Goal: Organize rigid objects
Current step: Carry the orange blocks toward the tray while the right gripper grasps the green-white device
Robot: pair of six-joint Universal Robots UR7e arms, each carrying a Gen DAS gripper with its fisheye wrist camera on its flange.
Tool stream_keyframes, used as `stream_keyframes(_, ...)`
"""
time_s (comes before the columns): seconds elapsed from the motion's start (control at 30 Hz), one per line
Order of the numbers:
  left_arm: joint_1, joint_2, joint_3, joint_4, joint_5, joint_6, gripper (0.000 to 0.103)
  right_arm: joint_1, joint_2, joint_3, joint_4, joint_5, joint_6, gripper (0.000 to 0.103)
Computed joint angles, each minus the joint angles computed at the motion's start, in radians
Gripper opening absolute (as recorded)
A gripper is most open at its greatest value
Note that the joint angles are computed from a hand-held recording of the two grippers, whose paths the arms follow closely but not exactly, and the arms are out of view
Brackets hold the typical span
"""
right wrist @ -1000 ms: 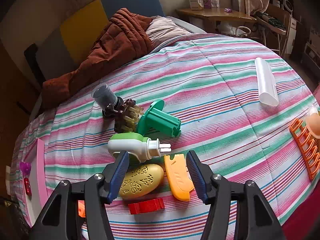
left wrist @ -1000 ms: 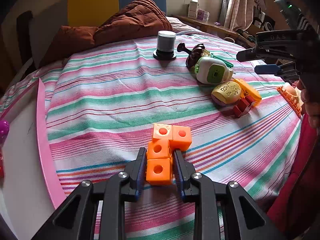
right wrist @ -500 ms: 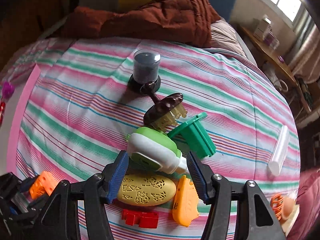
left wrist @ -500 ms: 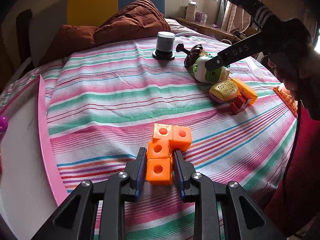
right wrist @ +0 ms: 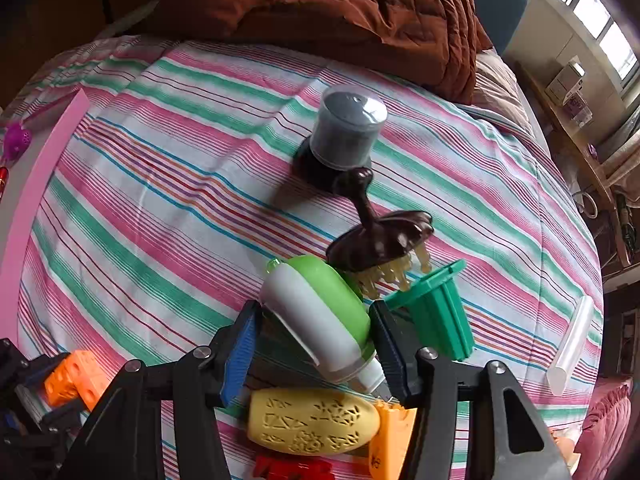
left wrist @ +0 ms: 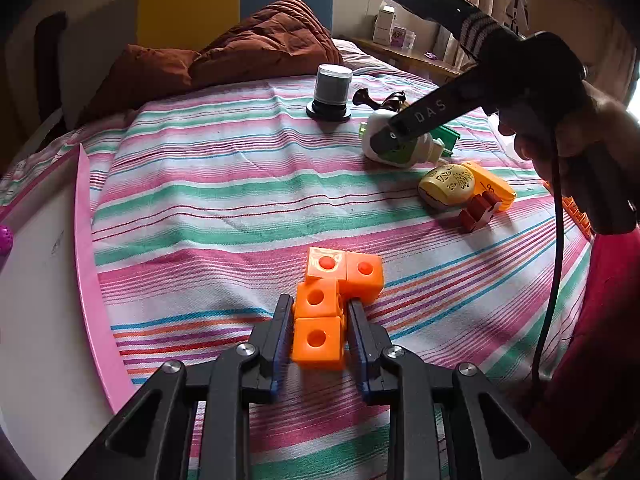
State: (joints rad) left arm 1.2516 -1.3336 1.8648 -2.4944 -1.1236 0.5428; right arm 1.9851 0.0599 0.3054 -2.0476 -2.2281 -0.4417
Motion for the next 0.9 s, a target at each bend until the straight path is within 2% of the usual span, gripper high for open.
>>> stream_keyframes(0.17, 0.001, -0.005, 0.000, 0.011, -0.009, -0.011, 0.027, 0.006, 0.019, -0.036, 0.046, 0.122, 0.098, 0.055)
stream_keyframes(0.3, 0.002, -0.016, 0.006, 0.016, -0.011, -0.017, 0.027, 0.001, -0.037, 0.076, 0.002, 0.210, 0.196, 0.055)
stream_keyframes(0.47, -0.002, -0.035, 0.005, 0.058, -0.017, -0.050, 0.026, -0.013, -0.120, 0.251, -0.144, 0.275, 0.303, 0.055)
stream_keyframes(0.6, 0.001, -0.053, -0.001, 0.099, -0.040, -0.068, 0.026, -0.020, -0.141, 0.308, -0.220, 0.294, 0.332, 0.055)
stream_keyframes(0.9, -0.017, -0.145, -0.020, 0.153, -0.103, -0.109, 0.026, -0.017, -0.133, 0.303, -0.240, 0.280, 0.333, 0.055)
